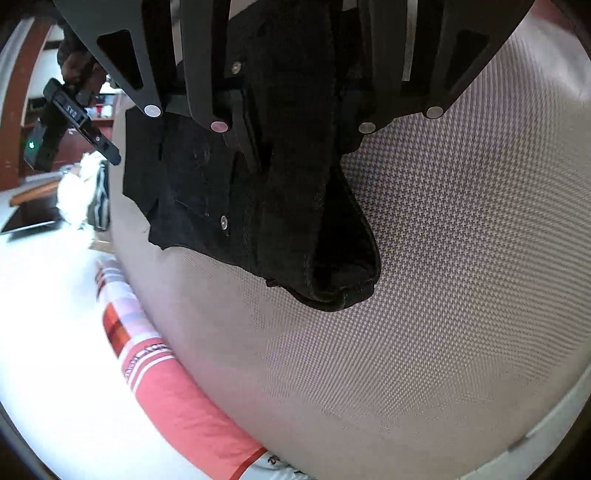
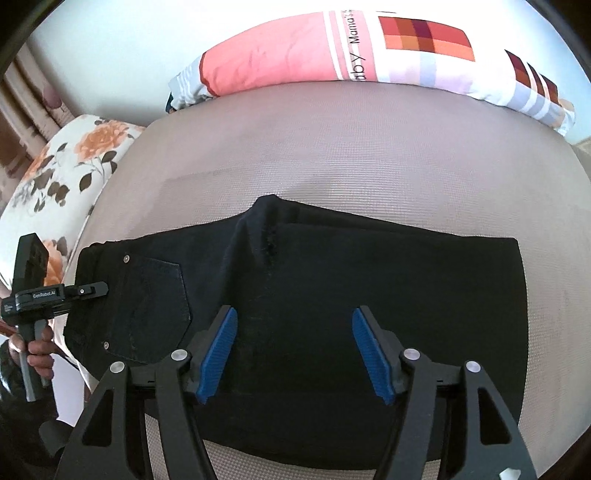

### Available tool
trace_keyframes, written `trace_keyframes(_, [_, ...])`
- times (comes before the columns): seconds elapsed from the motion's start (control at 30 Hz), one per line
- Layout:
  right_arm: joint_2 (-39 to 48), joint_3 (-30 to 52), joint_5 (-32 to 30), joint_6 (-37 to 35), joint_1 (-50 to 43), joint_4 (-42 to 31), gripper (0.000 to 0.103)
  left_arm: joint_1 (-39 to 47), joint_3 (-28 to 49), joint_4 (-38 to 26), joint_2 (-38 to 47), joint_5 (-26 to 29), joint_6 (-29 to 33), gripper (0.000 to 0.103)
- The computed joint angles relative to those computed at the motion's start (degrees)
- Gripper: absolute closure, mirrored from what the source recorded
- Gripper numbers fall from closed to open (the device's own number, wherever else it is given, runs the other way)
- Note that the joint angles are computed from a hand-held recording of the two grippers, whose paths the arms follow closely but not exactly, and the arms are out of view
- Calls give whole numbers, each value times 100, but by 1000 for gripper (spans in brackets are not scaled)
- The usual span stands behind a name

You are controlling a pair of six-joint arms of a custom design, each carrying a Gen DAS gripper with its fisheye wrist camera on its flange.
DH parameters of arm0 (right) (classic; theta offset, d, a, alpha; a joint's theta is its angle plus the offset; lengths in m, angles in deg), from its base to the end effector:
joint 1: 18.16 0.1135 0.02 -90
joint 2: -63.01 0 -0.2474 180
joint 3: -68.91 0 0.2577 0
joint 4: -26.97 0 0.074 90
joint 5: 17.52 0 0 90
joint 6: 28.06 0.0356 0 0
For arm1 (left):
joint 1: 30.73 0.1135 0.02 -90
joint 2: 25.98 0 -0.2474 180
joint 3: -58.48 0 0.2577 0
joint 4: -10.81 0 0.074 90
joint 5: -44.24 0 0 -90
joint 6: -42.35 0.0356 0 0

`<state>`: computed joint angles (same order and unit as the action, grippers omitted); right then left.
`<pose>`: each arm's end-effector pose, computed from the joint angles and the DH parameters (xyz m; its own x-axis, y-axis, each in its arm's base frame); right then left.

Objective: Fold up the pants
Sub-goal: 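Fold the lifted end over the back pocket with the left tool and release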

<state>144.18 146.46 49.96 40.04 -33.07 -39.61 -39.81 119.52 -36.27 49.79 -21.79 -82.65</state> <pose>0.2697 -0.0577 0.2411 -0.8855 -0.1208 -0.4487 -0.2349 0.9495 0.2080 0.2532 -0.0551 0.1939 -0.9044 -0.3862 -0.1816 -0.2258 0.7941 -0.5643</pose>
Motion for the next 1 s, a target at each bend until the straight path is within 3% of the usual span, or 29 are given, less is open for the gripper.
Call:
trace_keyframes(0.4, [91, 204, -428, -405, -658, -84, 39, -1483, 1266, -1028, -156, -1363, -851, 80])
trace_keyframes(0.6, [340, 503, -759, -801, -1178, -332, 39, -2248, 1818, -1038, 82, -1803, -1468, 82])
trace_keyframes(0.8, [683, 828, -989, -1183, -1663, -575, 39, -3017, 2682, -1033, 903, -2279, -1902, 83])
trace_keyframes(1.0, [1054, 1183, -1161, -1525, -2161, -828, 39, -3527, 3791, -1326, 1977, -2635, -1851, 83])
